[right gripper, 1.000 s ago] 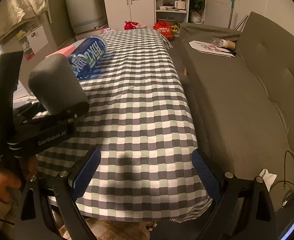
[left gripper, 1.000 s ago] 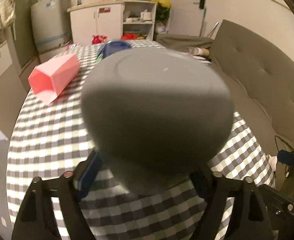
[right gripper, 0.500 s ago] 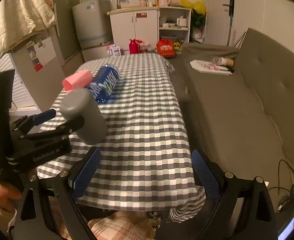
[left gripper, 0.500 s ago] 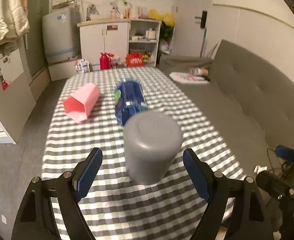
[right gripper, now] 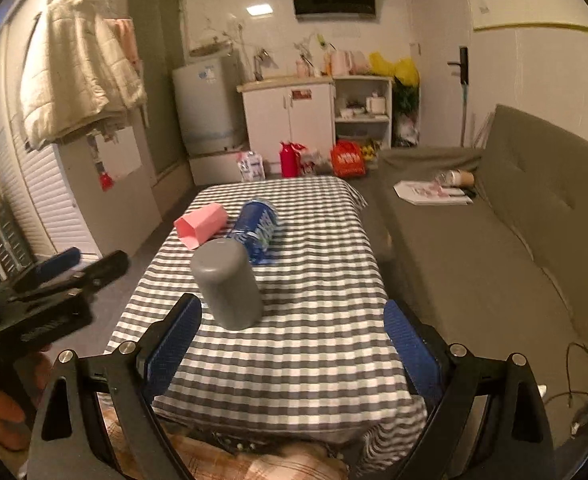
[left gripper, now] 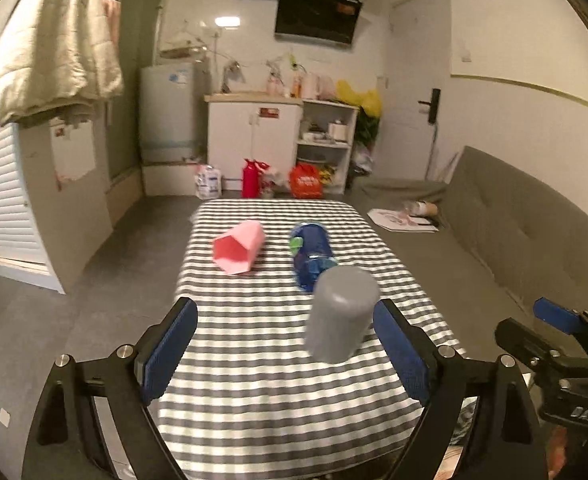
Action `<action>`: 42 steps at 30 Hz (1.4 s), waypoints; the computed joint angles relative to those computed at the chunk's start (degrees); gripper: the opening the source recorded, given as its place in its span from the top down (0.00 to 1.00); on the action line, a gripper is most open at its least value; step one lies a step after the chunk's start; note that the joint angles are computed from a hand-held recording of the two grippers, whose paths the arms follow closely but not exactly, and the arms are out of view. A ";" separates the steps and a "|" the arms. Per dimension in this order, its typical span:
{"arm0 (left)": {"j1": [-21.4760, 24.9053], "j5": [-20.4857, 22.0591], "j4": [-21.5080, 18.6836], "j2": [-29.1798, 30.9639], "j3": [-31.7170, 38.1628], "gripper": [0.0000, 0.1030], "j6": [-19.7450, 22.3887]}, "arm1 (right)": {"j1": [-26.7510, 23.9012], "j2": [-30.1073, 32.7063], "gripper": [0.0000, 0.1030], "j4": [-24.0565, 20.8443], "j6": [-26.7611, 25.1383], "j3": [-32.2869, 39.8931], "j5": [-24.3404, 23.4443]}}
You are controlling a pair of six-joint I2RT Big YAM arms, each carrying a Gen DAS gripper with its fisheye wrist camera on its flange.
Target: Flip cup upside down
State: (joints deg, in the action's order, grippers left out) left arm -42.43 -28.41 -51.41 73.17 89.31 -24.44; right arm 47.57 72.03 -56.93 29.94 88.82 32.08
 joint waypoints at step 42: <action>-2.99 -10.69 5.57 -5.87 -12.19 0.00 -0.36 | 2.00 -0.61 0.00 9.46 -0.45 -8.04 5.26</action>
